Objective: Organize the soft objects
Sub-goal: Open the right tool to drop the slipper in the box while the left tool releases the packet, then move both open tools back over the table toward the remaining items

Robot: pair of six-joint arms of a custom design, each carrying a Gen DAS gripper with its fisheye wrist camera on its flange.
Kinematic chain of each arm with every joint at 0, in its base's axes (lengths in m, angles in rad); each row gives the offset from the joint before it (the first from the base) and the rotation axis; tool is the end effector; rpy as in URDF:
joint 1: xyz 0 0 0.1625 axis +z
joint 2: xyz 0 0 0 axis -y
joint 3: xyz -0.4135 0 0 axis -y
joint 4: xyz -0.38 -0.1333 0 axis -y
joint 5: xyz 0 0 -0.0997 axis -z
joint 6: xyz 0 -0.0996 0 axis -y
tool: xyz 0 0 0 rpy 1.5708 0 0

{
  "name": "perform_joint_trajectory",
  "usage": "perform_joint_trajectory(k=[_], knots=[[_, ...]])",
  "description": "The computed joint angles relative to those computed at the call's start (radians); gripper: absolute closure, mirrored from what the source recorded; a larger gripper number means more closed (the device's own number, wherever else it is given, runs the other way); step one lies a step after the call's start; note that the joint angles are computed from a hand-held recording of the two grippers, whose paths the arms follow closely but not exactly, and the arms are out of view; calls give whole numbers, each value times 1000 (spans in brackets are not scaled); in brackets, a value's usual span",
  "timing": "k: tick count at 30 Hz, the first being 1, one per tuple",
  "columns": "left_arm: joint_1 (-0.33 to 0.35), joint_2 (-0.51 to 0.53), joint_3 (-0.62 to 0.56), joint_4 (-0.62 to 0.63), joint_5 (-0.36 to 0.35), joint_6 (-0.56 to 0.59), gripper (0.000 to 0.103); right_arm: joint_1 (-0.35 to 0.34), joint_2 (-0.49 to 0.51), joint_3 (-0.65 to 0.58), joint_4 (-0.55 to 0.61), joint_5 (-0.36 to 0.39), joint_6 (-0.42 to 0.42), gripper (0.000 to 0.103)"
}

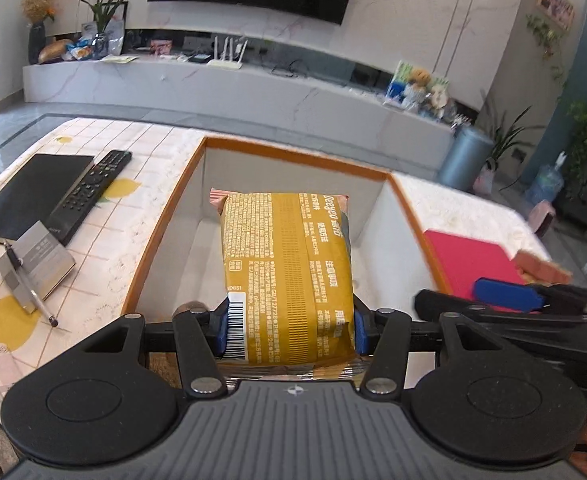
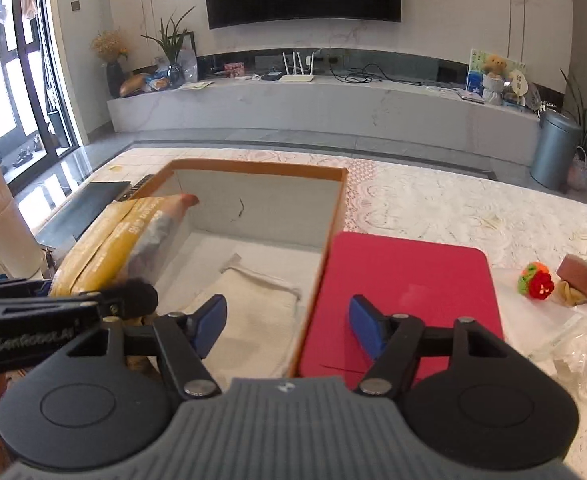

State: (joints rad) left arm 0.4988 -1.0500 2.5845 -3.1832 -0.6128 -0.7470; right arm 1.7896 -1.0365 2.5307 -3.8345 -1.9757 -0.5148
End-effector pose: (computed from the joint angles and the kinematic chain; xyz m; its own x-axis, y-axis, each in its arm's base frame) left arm -0.1812 -0.3433 0.0921 -0.8377 0.0242 -0.5455 0.4175 0.6724 -0.6112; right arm 0.1732 -0.3456 0.1431 -0.7560 -0.2860 0.5888 -0.6068 0.6438 -0.4663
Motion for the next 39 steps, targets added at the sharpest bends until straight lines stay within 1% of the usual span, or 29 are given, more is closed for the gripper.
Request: perform_joint_trajectory(k=[1, 2, 4, 7, 10, 12, 13, 14, 16, 18, 19, 21, 23, 25, 27, 28, 31, 32, 34, 36, 37, 39], knots=[[5, 2, -6, 24, 0, -15, 42, -14, -24, 10, 23, 33, 3, 35], [13, 4, -12, 42, -6, -23, 42, -22, -41, 14, 43, 50, 6, 35], [25, 8, -20, 63, -24, -36, 42, -17, -49, 10, 60, 44, -9, 35], [33, 10, -25, 89, -41, -49, 42, -13, -28, 11, 37, 39, -24, 34], [23, 13, -35, 152, -22, -75, 41, -13, -15, 16, 21, 46, -33, 33], [18, 19, -34, 156, -9, -78, 39, -13, -8, 20, 3, 56, -35, 33], [17, 24, -37, 158, -6, -79, 32, -13, -1, 21, -14, 58, -37, 33], [13, 28, -36, 151, 3, -76, 29, -10, 3, 20, -22, 50, -35, 33], [-12, 50, -19, 99, 49, -79, 15, -8, 7, 21, -32, 36, -32, 33], [-47, 70, 1, 64, 111, -109, 11, -14, 2, 27, -31, 40, -25, 33], [-53, 66, 1, 82, 128, -126, 8, -14, -1, 28, -28, 38, -22, 33], [-54, 41, -4, 155, 135, -184, 5, -10, 8, 29, -54, 29, -20, 33], [-43, 22, -6, 184, 126, -214, 5, 2, 16, 26, -71, 13, -9, 33], [-28, 1, -9, 207, 116, -225, 5, 8, 9, 28, -63, 23, -11, 33], [-30, -21, -1, 218, 117, -229, 5, 20, 5, 27, -50, 27, -16, 33], [-33, -38, 0, 242, 124, -241, 5, 26, 3, 27, -41, 29, -23, 33], [-50, -93, -1, 354, 158, -308, 5, 42, -8, 20, 5, 33, -32, 32], [-52, -108, 2, 360, 157, -308, 5, 49, -14, 17, 28, 31, -31, 32], [-48, -147, -1, 388, 128, -327, 5, 58, -27, 12, 71, 35, -29, 31], [-47, -181, 1, 416, 105, -363, 5, 67, -47, 7, 137, 43, -13, 28], [-52, -197, 0, 447, 102, -384, 5, 66, -53, 8, 156, 51, -8, 28], [-78, -230, -12, 589, 130, -468, 5, 71, -58, 9, 175, 56, -2, 28]])
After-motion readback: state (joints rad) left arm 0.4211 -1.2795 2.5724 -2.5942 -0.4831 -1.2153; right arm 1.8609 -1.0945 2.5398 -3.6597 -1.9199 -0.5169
